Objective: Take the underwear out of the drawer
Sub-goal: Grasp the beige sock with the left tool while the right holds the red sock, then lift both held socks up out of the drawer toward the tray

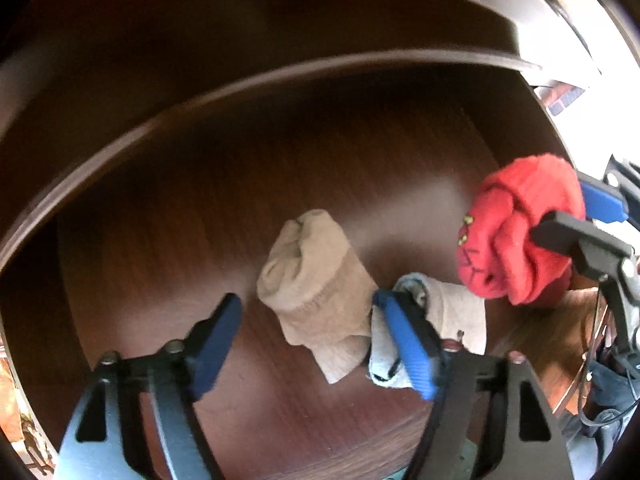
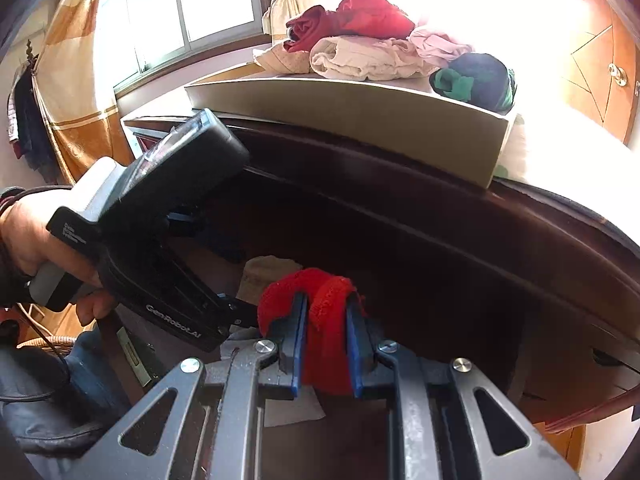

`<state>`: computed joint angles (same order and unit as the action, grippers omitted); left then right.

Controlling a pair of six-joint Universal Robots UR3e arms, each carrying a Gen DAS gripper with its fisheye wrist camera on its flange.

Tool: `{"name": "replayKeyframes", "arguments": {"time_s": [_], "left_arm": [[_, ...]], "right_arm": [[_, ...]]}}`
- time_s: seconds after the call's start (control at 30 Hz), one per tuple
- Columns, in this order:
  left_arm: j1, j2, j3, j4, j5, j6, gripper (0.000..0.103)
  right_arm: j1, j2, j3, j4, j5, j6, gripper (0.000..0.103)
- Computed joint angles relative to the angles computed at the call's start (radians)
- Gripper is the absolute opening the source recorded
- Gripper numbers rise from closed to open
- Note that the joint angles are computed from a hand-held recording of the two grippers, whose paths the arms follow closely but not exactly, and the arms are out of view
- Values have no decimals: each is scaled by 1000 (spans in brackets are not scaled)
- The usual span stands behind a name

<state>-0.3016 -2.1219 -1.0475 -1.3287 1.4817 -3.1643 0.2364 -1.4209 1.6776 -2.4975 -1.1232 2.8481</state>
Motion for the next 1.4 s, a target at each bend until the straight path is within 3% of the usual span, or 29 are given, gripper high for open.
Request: {"name": "replayKeyframes", "arguments": {"time_s": [0.03, 0.1, 0.17, 0.23, 0.97, 1.4], "left_arm": [[-3, -14, 17, -19, 3, 1, 41], [-11, -41, 56, -42, -1, 4, 37], [-15, -33, 43, -20, -3, 9, 24], [-17, -8, 8, 8, -10, 24, 17], [-92, 332, -526, 562, 157, -29, 15], [-149, 325, -545, 725, 293, -12, 15]], "right_arm": [[-4, -3, 4, -1, 6, -1, 19], [-9, 0, 5, 2, 13, -1, 19], [-16, -4, 10, -3, 22, -2, 19], [-29, -10, 12, 9, 35, -8, 19], [-110, -114, 134, -39, 130, -82, 19], [-134, -209, 267, -162, 151, -90, 19]]}}
